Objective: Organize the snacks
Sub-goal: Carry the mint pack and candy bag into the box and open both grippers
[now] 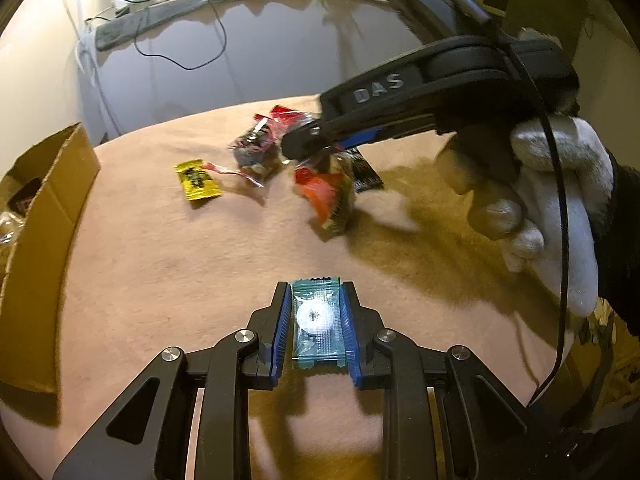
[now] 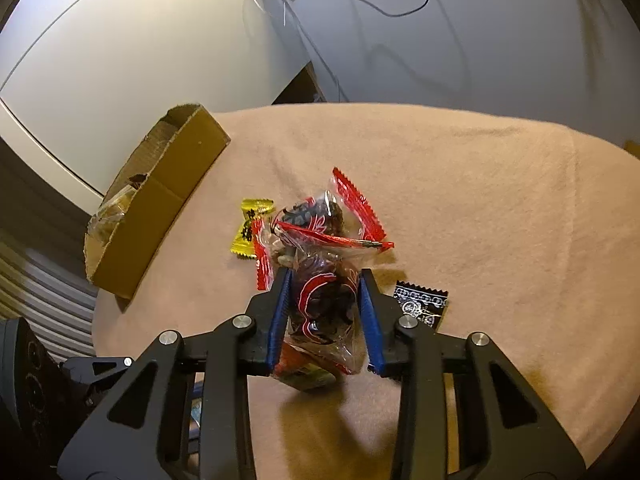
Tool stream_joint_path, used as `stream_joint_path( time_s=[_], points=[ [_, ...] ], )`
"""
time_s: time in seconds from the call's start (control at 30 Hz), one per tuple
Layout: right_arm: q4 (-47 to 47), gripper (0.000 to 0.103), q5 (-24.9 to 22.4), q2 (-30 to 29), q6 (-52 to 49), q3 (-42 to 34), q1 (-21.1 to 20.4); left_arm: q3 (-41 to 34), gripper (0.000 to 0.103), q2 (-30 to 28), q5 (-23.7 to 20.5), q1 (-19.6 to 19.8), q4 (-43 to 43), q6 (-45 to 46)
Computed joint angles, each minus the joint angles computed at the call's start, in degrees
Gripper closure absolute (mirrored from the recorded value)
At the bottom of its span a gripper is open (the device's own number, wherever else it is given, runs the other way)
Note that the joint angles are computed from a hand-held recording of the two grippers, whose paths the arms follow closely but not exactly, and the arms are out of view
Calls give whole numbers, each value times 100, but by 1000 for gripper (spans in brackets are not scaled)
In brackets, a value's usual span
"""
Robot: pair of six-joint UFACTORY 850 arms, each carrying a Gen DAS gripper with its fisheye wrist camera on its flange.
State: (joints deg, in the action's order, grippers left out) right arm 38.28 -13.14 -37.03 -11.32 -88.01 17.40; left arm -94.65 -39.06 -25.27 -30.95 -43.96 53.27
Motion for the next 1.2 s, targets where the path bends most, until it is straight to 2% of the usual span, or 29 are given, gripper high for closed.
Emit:
stream_joint_path(
  time_s=[0.23,0.6,0.97,1.2],
  points=[
    [-173,69,262,264,255,195,53,341,80,279,201,125,-571,401],
    [-1592,69,352,466,1507,102,308,674,80,634,576,452,-1763,1341],
    [-2424,69,-14,2,2086,-826,609,860,80,857,856,851,-2441,1855],
    [-2488,69,-393,-513,1999,-1712,742,652,80,767,1004,1100,-2219,1496]
  ],
)
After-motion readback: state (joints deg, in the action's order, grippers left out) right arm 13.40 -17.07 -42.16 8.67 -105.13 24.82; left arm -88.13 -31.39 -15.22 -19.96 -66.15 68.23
